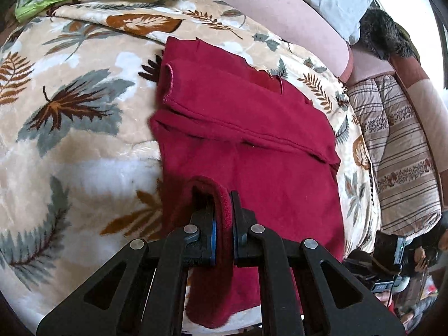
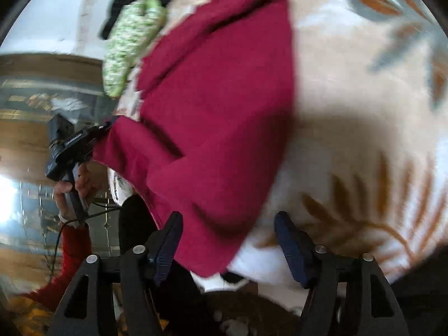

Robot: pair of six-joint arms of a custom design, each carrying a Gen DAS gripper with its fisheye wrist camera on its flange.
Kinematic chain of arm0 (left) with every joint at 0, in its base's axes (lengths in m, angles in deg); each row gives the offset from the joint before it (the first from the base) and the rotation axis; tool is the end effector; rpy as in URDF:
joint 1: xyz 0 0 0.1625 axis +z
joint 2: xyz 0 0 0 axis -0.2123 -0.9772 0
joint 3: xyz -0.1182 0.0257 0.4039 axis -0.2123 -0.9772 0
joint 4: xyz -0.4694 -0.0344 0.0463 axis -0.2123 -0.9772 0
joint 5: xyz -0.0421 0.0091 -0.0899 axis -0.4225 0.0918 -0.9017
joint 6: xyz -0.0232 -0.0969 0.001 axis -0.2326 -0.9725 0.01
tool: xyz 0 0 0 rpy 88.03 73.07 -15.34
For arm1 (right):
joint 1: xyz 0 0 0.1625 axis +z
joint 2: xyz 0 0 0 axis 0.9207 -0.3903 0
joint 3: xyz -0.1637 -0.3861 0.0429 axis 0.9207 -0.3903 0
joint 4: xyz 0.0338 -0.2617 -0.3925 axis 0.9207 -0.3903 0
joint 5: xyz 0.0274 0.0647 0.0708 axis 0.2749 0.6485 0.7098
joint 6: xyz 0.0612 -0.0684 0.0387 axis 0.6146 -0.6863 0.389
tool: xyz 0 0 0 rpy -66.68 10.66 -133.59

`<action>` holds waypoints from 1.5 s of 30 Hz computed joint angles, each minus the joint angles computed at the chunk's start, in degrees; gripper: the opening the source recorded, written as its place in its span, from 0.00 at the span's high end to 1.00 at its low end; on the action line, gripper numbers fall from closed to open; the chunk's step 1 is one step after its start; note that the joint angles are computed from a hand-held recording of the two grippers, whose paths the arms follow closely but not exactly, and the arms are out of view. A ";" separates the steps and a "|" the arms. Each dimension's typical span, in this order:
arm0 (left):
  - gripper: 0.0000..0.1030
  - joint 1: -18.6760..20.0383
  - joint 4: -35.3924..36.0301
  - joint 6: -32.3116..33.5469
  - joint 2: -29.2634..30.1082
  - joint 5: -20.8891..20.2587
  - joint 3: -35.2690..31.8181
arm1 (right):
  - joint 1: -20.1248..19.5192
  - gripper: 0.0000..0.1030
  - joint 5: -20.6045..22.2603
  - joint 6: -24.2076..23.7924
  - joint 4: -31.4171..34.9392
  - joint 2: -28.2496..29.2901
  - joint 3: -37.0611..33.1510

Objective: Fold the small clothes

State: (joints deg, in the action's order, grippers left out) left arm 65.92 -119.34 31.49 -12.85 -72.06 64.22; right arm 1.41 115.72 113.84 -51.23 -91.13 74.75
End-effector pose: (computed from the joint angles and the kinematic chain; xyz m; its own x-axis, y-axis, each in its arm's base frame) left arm -0.1336 -0.4621 0.1718 -0.9056 0.3005 -0.2994 0.3559 0.9223 -0.1508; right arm 0.0543 -0.2617 0.1394 -0.9963 0.0831 -0.0229 0.0853 0.9124 -0.4004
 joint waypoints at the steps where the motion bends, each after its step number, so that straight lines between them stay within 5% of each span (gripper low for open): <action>1: 0.94 -0.12 0.03 -0.17 0.03 0.22 0.14 | 1.36 0.40 -0.26 1.16 -1.54 2.15 -1.20; 4: 0.94 0.03 -0.01 -0.80 -0.07 0.04 -0.28 | 3.83 0.79 0.06 1.23 -3.03 5.95 -4.08; 8: 0.94 0.54 -2.07 -0.44 1.02 -0.57 -3.05 | 6.03 0.86 -5.92 2.01 -3.06 2.08 -6.74; 13: 0.94 2.12 -7.65 -0.20 8.95 -0.18 -10.48 | 7.98 0.86 -9.80 8.52 -4.64 1.57 -15.47; 17: 0.94 3.73 -9.98 -0.05 16.74 2.35 -16.49 | 7.58 0.86 -7.44 14.54 -6.15 6.92 -23.78; 21: 0.94 5.84 -10.80 -0.27 21.83 3.24 -20.35 | 6.70 0.86 -0.03 18.68 -5.43 15.44 -32.00; 24: 0.87 7.69 -10.63 0.16 23.19 1.00 -22.31 | 4.69 0.56 -0.12 22.03 -8.46 15.32 -31.82; 26: 0.64 8.38 -10.32 0.07 22.67 -1.16 -22.55 | 2.72 0.49 -4.79 23.40 -10.39 12.18 -29.41; 29: 0.43 7.79 -12.28 0.70 20.76 -0.92 -21.12 | 3.24 0.49 -4.82 18.80 -7.04 9.23 -28.30; 32: 0.42 7.38 -13.36 1.40 18.47 -2.28 -19.75 | 6.43 0.49 -0.92 13.31 -1.99 8.36 -27.93; 39: 0.42 6.16 -10.56 0.63 14.61 -2.01 -15.55 | 9.11 0.49 -3.27 6.88 6.63 13.58 -26.76; 45: 0.42 6.08 -10.56 1.76 14.96 -2.75 -14.65 | 10.30 0.49 -3.06 6.79 3.56 19.17 -30.97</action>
State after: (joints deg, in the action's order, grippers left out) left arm 72.00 -129.90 33.24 2.11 -74.80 49.57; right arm 11.71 112.66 120.63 -47.67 -71.96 43.78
